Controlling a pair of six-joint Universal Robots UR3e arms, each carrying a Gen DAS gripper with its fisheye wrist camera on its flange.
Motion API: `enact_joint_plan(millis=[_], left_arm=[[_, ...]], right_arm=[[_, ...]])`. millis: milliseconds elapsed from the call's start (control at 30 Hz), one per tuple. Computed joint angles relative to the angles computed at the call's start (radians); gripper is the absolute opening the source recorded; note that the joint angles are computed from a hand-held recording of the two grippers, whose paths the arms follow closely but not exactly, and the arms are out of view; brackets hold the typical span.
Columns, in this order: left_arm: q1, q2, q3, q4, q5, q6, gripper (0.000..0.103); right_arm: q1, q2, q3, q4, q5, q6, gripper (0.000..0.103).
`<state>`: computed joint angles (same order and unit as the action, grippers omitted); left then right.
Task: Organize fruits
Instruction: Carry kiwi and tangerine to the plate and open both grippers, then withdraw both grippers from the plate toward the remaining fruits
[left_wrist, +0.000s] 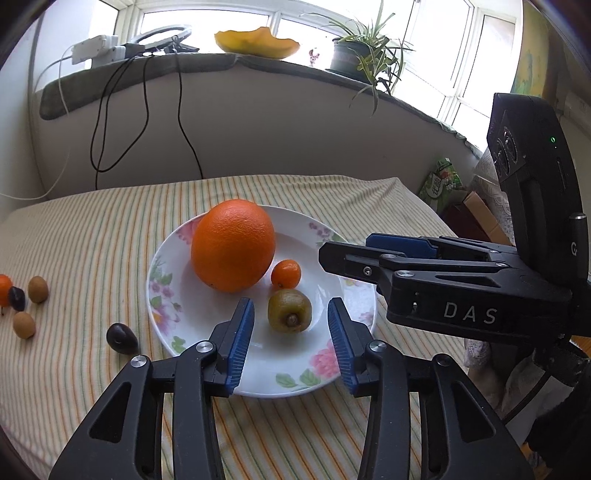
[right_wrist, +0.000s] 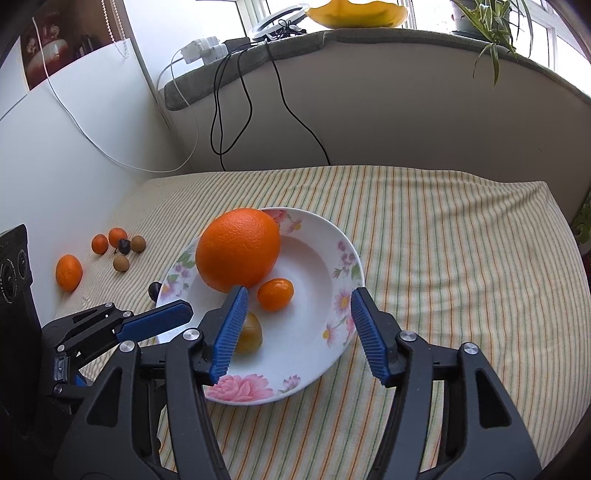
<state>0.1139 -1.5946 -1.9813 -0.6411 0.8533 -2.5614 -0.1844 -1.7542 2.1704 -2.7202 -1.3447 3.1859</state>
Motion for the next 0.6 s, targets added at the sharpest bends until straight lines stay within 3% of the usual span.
enact_joint_plan(millis=[100,233,600], left_arm=[[0.010,0.017,-0.012,0.012,-0.004,-0.001,0.051],[0.022,0.037,-0.016,0.000,-0.011,0.006,0.053],[0.082,0.124,-0.059,-0.051,-0.042,0.050,0.058]], right_arm=[[0.009,-0.010,-0.001,-0.003,-0.021,0.006,0.071],[0.012,-0.026,0.002,-0.009,-0.032,0.014,0.083],[0.080,-0.036,-0.048,0.021,-0.103,0.046,0.085]])
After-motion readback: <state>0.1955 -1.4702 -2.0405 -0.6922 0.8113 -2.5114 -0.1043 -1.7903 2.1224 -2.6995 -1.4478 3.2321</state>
